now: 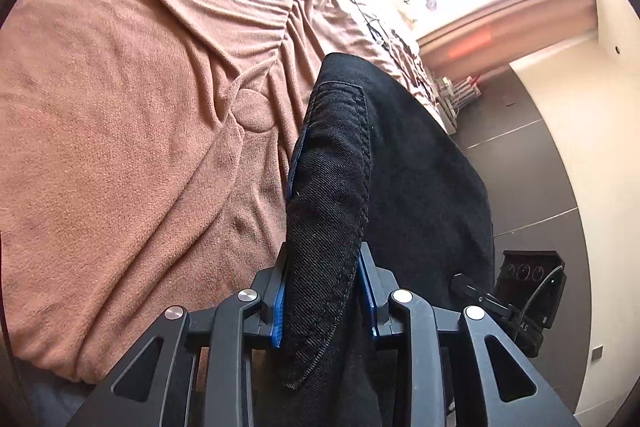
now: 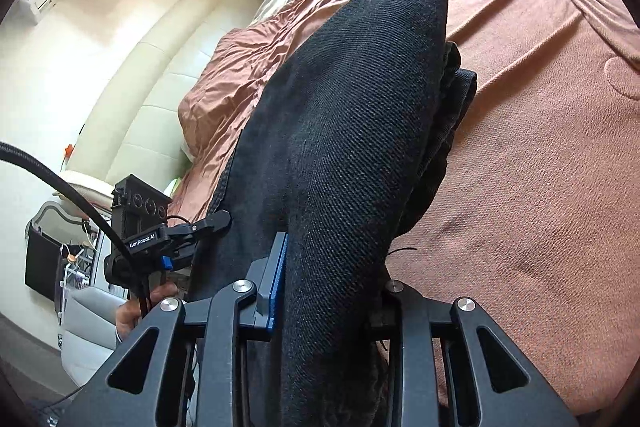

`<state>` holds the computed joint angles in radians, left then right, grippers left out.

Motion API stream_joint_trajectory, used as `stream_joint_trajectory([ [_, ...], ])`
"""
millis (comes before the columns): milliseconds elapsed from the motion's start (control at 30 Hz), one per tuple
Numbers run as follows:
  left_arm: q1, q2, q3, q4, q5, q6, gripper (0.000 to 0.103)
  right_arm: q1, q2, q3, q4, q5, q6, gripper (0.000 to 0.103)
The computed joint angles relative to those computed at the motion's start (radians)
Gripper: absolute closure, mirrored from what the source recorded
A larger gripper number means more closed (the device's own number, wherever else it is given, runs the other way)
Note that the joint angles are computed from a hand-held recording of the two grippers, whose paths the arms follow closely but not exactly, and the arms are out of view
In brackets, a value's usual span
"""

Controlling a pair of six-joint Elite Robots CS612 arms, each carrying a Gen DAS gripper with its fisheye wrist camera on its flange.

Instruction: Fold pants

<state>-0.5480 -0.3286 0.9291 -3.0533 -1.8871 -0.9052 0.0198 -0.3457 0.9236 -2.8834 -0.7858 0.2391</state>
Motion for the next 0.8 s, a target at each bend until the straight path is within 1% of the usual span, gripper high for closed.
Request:
stream_joint_trajectory([
  [400, -0.017, -0.13, 0.208, -0.196, 0.069, 0.034, 0.072, 0.025, -0.085, 0.166, -0.22, -0.026, -0.006, 0.078],
  [667, -0.03, -0.22, 0.343, -0.305, 0.116, 0.069, 0.072, 0.04, -0.152, 0.296, -0.369, -0.037, -0.009, 0.078],
  [800, -0.036, -0.262, 0.402, -0.347, 0.143, 0.081, 0.073, 0.049, -0.167, 0.329, -0.418, -0.04, -0.011, 0.079],
])
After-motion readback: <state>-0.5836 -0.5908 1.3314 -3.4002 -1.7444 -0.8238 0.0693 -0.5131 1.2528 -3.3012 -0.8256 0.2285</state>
